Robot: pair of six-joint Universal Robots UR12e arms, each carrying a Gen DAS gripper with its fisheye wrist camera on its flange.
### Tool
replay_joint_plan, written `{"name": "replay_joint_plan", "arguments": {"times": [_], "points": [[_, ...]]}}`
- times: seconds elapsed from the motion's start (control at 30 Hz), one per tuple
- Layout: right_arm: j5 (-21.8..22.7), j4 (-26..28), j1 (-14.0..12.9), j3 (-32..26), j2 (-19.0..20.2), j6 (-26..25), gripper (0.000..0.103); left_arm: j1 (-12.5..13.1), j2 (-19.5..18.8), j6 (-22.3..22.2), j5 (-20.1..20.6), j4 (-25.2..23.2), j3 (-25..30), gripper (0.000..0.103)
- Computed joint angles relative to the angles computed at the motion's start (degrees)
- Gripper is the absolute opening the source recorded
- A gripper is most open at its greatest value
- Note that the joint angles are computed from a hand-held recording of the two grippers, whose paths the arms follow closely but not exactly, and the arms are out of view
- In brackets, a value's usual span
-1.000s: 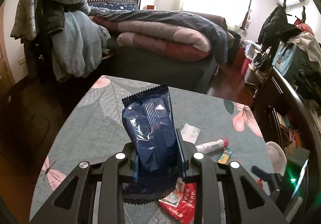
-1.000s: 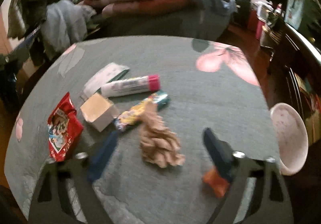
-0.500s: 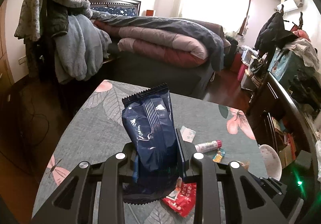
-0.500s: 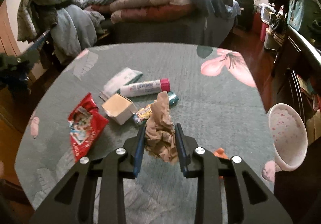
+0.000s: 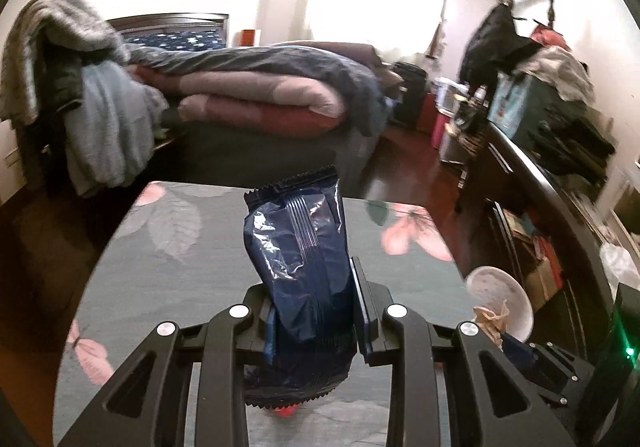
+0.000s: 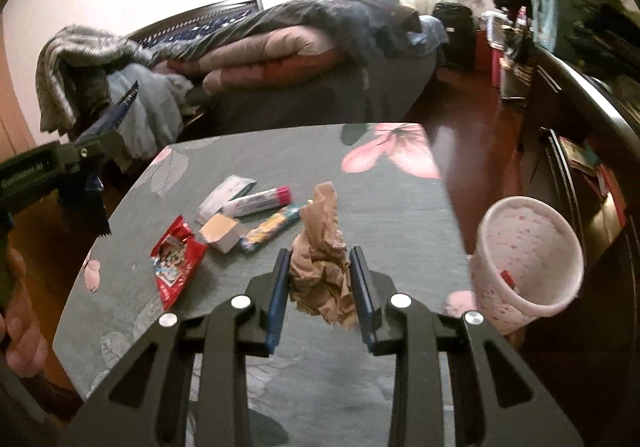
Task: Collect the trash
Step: 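Carry the brown paper and blue wrapper over the wastebasket and open both tools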
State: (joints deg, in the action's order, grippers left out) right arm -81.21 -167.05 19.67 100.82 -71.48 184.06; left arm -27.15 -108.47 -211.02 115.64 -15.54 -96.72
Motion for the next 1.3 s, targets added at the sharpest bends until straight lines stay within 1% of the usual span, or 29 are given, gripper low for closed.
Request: {"name": "replay_joint_plan", "arguments": {"times": [0.1,0.3,0.37,0.5,0.53,0.7,0.73,0.9,1.0,1.13,1.27,1.3], "points": [[-0.45,-1.11,-1.22,1.39,-0.89,1.25,0.032,-0.77,-1.5,2.07,-1.77,0.3,2.05,0.03],[-1.67,-3.03,-4.61,4.19,-2.48,4.19,0.032,-2.02,-5.22,6.77,-7.73,1.07,7.14,0.03],[-2.17,-3.41,-5.4,4.74,-2.72,4.84,0.032,-2.52,-6.51,8.18,-8.85,0.73,9.02,0.03],[-3.5,-4.11,-7.37,5.88,-3.13,6.17,0.032,-3.15,-9.39,10.96,-12.94,0.24,13.08,0.03],[-3.88,-4.24,-7.87,6.12,-3.15,6.46,0.032,-3.33,-10.46,11.75,-14.12,-0.35,14.63,0.03],[-5.01,-4.77,-10.38,6.92,-2.74,8.81,0.032,-4.1,-14.54,14.32,-17.46,-2.54,20.5,0.03],[-4.96,-4.77,-10.98,6.98,-2.53,9.41,0.032,-4.16,-15.8,14.9,-18.99,-3.37,22.28,0.03],[-5.46,-5.39,-13.26,6.88,-1.1,11.9,0.032,-4.13,-20.12,15.26,-23.51,-7.82,28.73,0.03],[-6.19,-5.33,-14.3,6.33,0.11,13.21,0.032,-4.46,-23.26,15.92,-24.18,-11.04,33.35,0.03],[-5.24,-5.22,-15.71,5.21,2.05,14.83,0.032,-4.7,-26.45,16.24,-25.27,-13.98,38.02,0.03],[-4.83,-5.09,-16.03,4.16,3.75,14.81,0.032,-4.65,-28.84,16.18,-26.03,-16.15,41.78,0.031],[-4.78,-4.89,-16.05,3.72,4.28,14.57,0.032,-4.66,-29.41,16.1,-26.14,-16.68,42.7,0.032]]}}
